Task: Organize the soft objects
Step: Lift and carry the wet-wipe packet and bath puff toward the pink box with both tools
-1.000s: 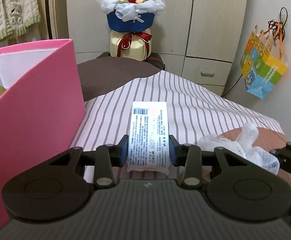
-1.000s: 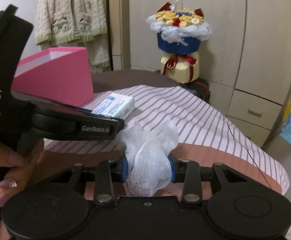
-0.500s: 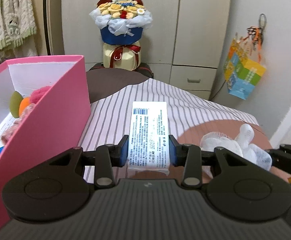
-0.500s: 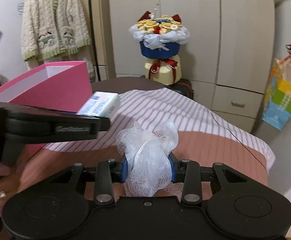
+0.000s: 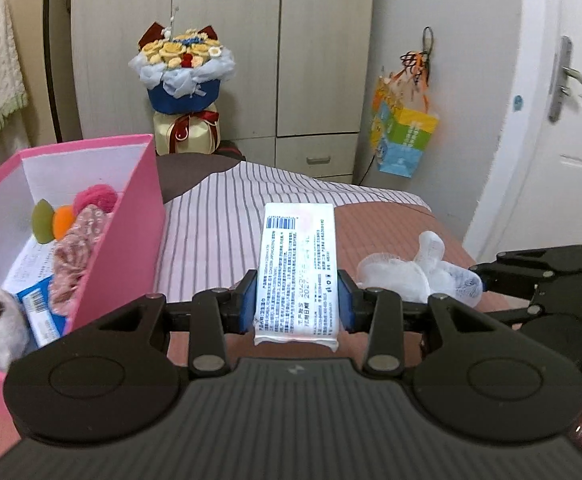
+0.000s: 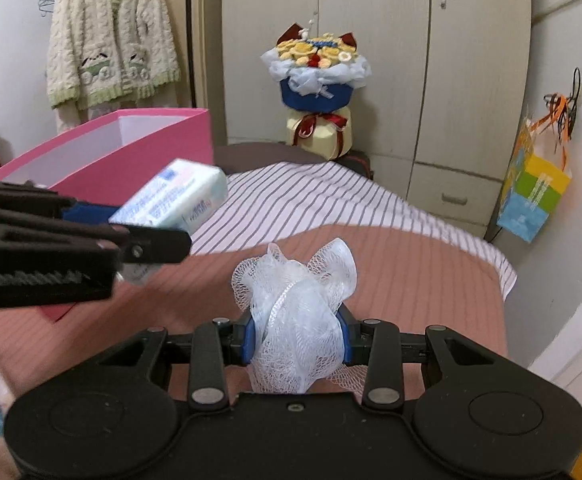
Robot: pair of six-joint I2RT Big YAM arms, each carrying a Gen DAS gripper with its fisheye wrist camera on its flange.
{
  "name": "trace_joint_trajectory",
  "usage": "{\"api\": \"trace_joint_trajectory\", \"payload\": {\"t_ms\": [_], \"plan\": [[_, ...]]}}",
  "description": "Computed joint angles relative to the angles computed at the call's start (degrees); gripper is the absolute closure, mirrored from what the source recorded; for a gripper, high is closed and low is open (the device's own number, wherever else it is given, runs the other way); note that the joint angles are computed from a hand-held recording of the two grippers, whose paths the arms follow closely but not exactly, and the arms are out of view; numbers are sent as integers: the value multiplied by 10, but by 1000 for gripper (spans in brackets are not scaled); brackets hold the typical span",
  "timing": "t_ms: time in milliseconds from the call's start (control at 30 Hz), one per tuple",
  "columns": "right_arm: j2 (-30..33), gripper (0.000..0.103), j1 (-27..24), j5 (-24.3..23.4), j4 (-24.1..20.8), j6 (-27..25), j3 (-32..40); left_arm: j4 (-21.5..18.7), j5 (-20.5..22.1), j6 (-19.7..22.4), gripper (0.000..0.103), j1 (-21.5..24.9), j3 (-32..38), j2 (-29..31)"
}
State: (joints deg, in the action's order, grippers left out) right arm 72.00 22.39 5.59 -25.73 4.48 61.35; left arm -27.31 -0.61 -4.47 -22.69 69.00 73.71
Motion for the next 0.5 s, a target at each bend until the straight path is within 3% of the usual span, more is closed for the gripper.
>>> {"api": "trace_joint_trajectory", "payload": {"t_ms": [133,300,500], "plan": [[-25,61,13,5,-27,31,-13,-21,29,10,65,15,-21,-35],[-56,61,26,-23,-55,90,-35,-50,76,15,65,35,-38,-64],[-92,61,68,-8,-75,112,-49,-117,157,50,65,67,-38,-94]]}}
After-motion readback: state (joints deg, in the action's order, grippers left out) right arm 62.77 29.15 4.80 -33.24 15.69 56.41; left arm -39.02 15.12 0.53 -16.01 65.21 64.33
